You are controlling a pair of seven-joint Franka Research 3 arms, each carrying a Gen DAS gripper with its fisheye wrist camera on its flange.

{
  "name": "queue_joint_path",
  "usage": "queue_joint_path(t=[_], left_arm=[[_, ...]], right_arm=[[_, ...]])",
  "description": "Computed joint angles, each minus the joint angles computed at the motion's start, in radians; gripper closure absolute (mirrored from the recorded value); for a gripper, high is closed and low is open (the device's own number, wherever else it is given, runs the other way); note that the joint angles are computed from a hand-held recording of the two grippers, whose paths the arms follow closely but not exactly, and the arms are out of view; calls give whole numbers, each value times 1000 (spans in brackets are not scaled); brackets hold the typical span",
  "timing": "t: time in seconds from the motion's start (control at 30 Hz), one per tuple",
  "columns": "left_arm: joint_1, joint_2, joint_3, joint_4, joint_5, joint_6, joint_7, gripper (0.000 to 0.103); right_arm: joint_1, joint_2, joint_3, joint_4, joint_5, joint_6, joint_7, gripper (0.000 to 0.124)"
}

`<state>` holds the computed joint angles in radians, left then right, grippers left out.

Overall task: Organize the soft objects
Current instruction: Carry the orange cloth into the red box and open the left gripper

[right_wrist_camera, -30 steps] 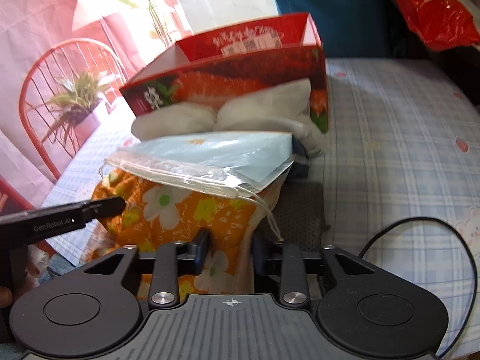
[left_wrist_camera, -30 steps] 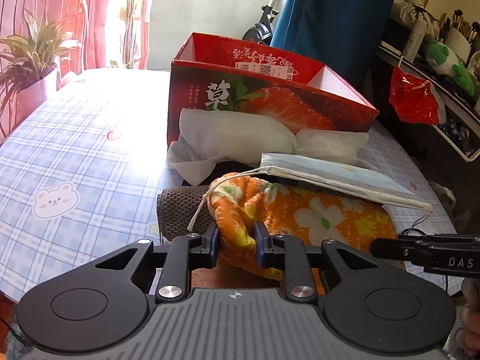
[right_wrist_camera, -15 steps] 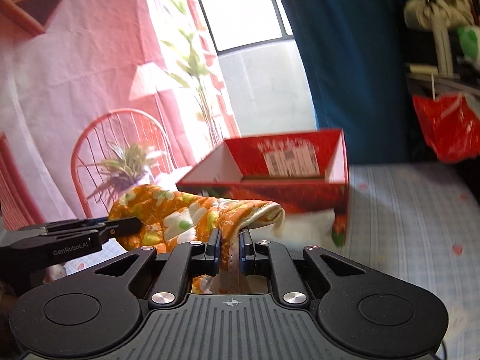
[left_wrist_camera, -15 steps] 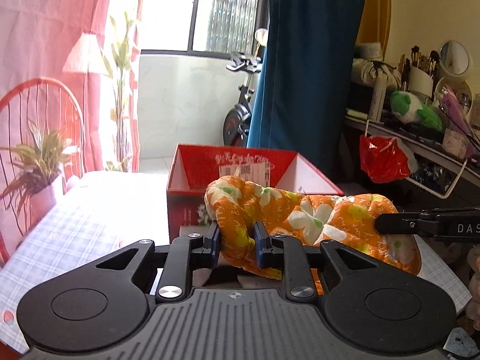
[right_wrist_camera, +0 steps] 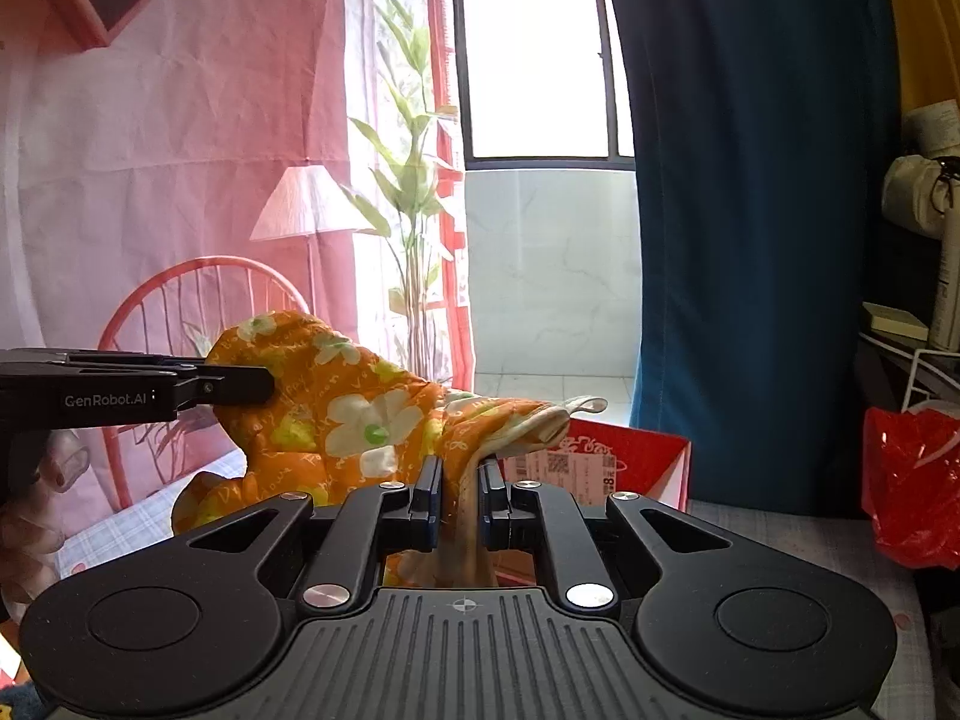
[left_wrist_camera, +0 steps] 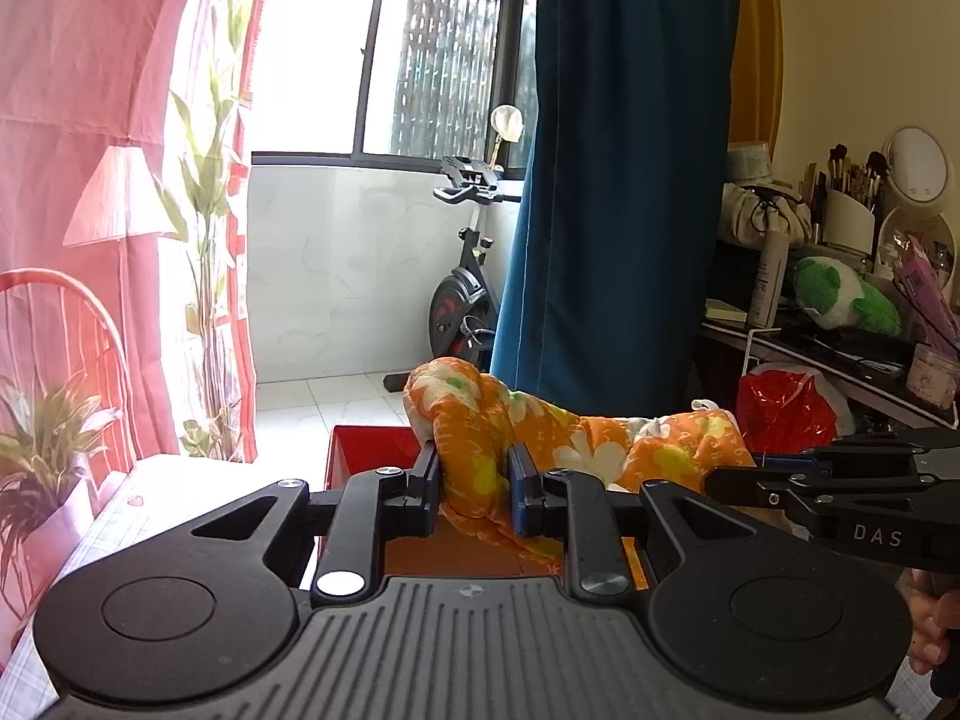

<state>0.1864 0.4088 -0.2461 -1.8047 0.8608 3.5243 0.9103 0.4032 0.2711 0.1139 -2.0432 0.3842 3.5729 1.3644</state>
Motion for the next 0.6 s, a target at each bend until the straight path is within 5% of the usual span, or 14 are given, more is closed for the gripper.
queue_joint_path(t=[0.17, 0.37, 0.5, 0.6], left_arm=[[12, 150, -78, 216, -9, -150, 49, 79], [-85, 291, -32, 425, -126, -266, 130, 79], [5, 418, -219, 525, -193, -327, 244, 79], [-13, 465, -238, 591, -244, -427, 302, 79]], right_arm=[[-12, 133, -35, 167, -16, -38, -24, 113], [119, 289, -195, 365, 97, -98, -164, 113], [161, 371, -254, 456, 164, -151, -187, 113], [207, 415, -328, 495, 201, -207, -151, 113]])
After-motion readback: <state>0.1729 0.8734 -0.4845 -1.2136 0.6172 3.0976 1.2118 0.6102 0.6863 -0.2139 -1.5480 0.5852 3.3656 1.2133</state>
